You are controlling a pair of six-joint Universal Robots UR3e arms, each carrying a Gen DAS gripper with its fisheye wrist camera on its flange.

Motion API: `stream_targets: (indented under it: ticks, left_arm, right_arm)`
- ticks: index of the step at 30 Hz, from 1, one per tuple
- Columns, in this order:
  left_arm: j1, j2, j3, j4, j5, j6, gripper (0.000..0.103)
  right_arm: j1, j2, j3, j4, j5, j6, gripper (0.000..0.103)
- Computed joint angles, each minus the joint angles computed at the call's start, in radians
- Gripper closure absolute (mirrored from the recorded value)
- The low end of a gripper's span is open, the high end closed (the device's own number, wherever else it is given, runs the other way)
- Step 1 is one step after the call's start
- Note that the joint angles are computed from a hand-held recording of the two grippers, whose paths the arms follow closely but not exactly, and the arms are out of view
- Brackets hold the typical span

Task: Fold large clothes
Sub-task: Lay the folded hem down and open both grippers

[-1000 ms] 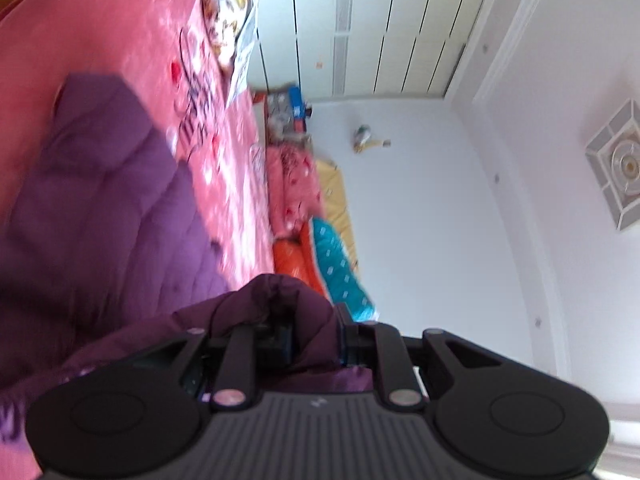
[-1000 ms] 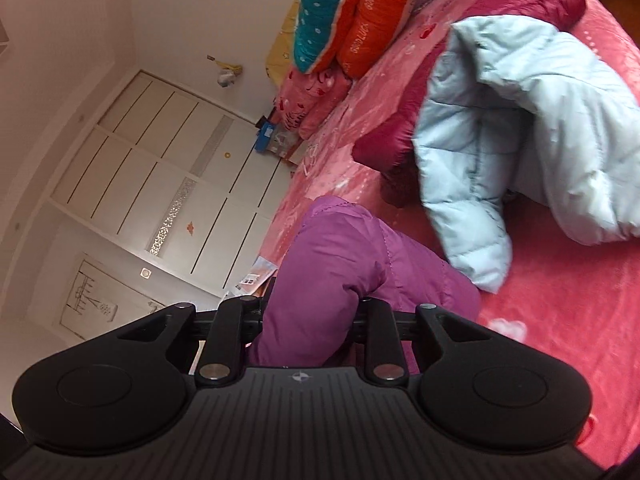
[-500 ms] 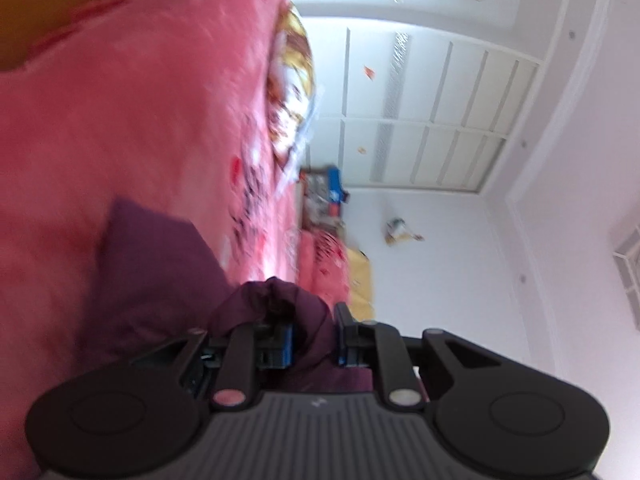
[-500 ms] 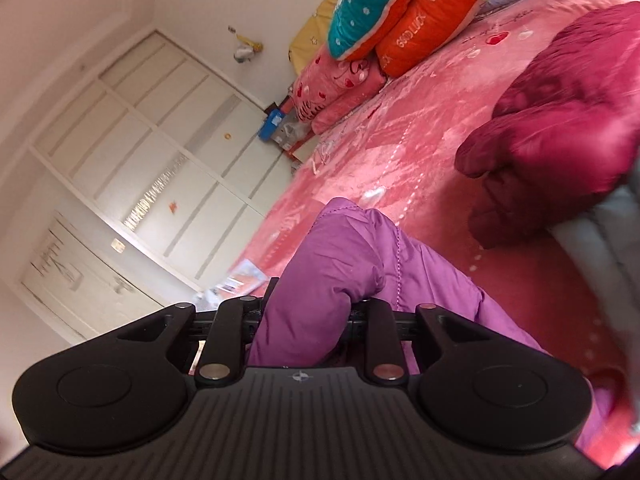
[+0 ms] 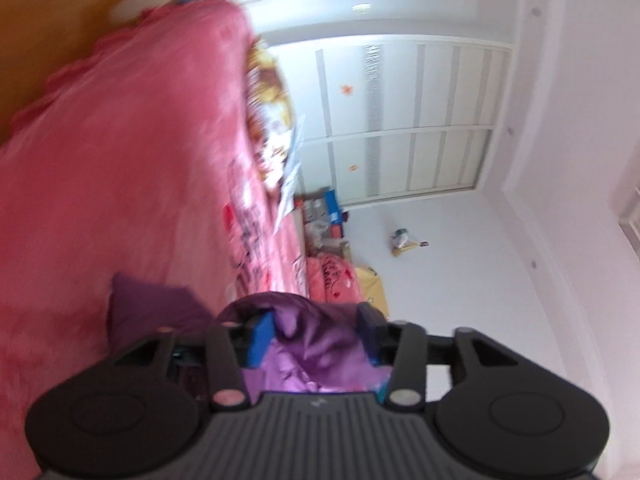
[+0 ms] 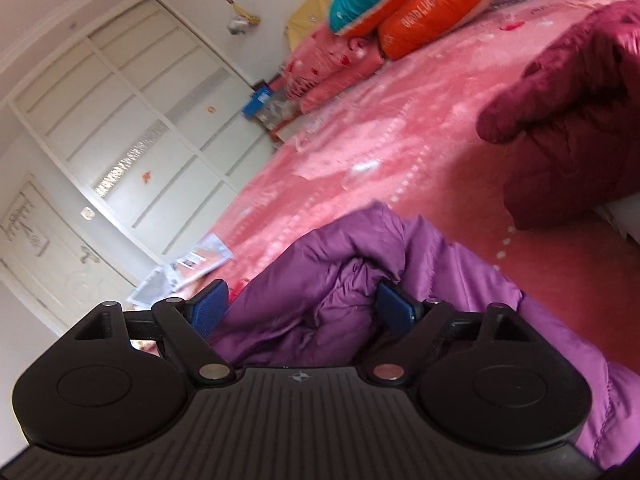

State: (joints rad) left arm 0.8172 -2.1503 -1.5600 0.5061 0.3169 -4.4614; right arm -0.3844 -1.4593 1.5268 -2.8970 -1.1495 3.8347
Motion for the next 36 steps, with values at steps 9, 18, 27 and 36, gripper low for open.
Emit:
stream_targets:
  ticks: [9,18,27,36]
  left_arm:
    - [0.004,0.126,-0.059,0.077,0.117,0.201,0.023]
    - [-0.169,0.234,-0.144,-0.335,0.133,0.811,0.023]
    - [-0.294,0.249,-0.125,-0.555,0.381,1.121,0.023]
    - [-0.342,0.234,-0.118,-0.551,0.539,1.176,0.039]
  right_arm:
    - [0.02,-0.127,0.114,-0.057,-0.001,-0.281,0.0]
    - [0.281,-0.05,0.066,0.042,-0.069,-0.708,0.0]
    - [0.36,0.171,-0.237,0.293,-0.137,-0.902,0.0]
    - [0.2,0.25,-0.28,0.248,-0.189,-0.829,0.0]
